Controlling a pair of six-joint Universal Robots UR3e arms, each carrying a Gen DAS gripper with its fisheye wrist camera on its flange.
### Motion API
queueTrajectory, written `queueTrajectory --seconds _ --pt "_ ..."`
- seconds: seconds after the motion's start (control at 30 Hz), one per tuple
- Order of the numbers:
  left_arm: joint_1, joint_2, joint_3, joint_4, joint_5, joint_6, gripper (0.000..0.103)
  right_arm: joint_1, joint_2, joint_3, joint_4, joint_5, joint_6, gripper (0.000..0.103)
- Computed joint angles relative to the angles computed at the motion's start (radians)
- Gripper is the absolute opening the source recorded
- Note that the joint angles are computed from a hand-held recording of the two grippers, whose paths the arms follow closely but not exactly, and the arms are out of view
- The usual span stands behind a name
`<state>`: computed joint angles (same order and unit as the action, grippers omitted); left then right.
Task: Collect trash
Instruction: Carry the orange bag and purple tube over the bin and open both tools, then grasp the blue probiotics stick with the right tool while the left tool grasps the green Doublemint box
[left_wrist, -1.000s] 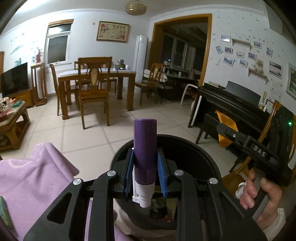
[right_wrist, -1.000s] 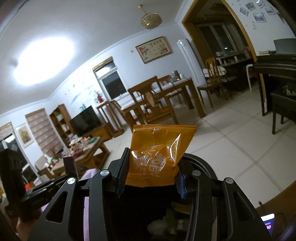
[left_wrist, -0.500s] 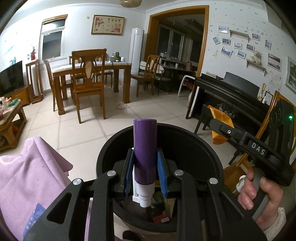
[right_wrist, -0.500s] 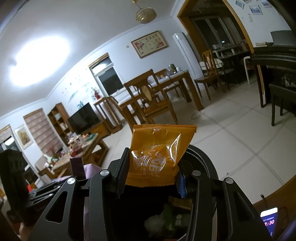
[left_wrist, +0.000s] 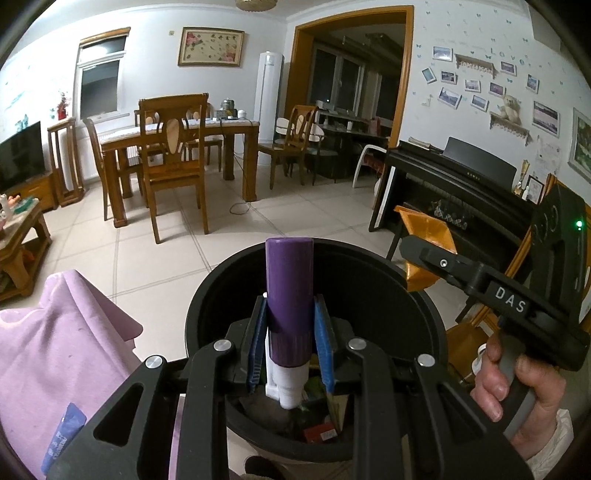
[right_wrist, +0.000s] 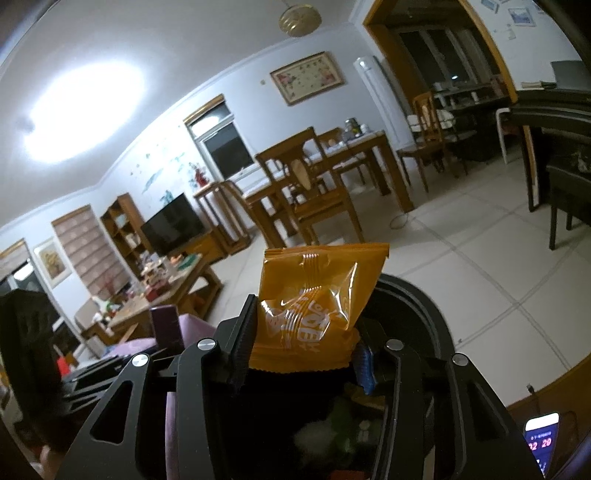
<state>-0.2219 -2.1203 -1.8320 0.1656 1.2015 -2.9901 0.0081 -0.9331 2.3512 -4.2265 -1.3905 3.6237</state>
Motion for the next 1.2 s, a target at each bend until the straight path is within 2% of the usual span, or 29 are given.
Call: queueTrajectory --seconds 0.03,0.1,0.13,0.37,0.43,0.47,0.5,0.67,0.87,0.97,1.2 --pt "-0.002 0.001 0.001 0.001 0.003 -0.002 0.027 -0.005 -0.002 0.0 -0.001 0.01 0.003 0.058" --pt "0.0 0.008 0.0 -0.007 0.002 0.002 0.027 -0.007 -0.007 0.008 -0.032 0.001 0.034 0.082" --pt "0.003 0.013 -0.005 -0.01 -0.001 0.009 0.028 -0.013 -0.002 0.014 -0.055 0.01 0.044 0.083" --pt "-0.003 0.032 -0.017 -0.023 0.01 0.034 0.029 0.003 -0.022 0.005 -0.025 -0.002 0.041 0.083" --pt "0.0 0.047 -0.034 -0.015 0.019 0.033 0.046 0.015 -0.033 -0.003 -0.004 -0.009 0.033 0.083" --pt "0.002 0.054 -0.047 0.002 0.027 0.029 0.062 0.012 -0.037 -0.001 -0.001 -0.002 0.027 0.083" --pt "0.014 0.072 -0.078 0.038 0.036 0.022 0.071 0.019 -0.044 -0.006 0.013 -0.004 0.023 0.083" --pt "0.112 0.167 -0.195 0.055 0.025 0.042 0.073 0.074 -0.049 -0.056 0.089 -0.015 -0.001 0.083" --pt "0.369 0.297 -0.354 0.009 -0.016 0.098 0.073 0.193 -0.052 -0.208 0.286 -0.046 -0.047 0.083" --pt "0.498 0.336 -0.4 -0.018 -0.008 0.134 0.073 0.267 -0.047 -0.302 0.401 -0.071 -0.076 0.083" --pt "0.678 0.297 -0.35 -0.167 0.067 0.217 0.072 0.426 0.025 -0.622 0.721 -0.077 -0.136 0.083"
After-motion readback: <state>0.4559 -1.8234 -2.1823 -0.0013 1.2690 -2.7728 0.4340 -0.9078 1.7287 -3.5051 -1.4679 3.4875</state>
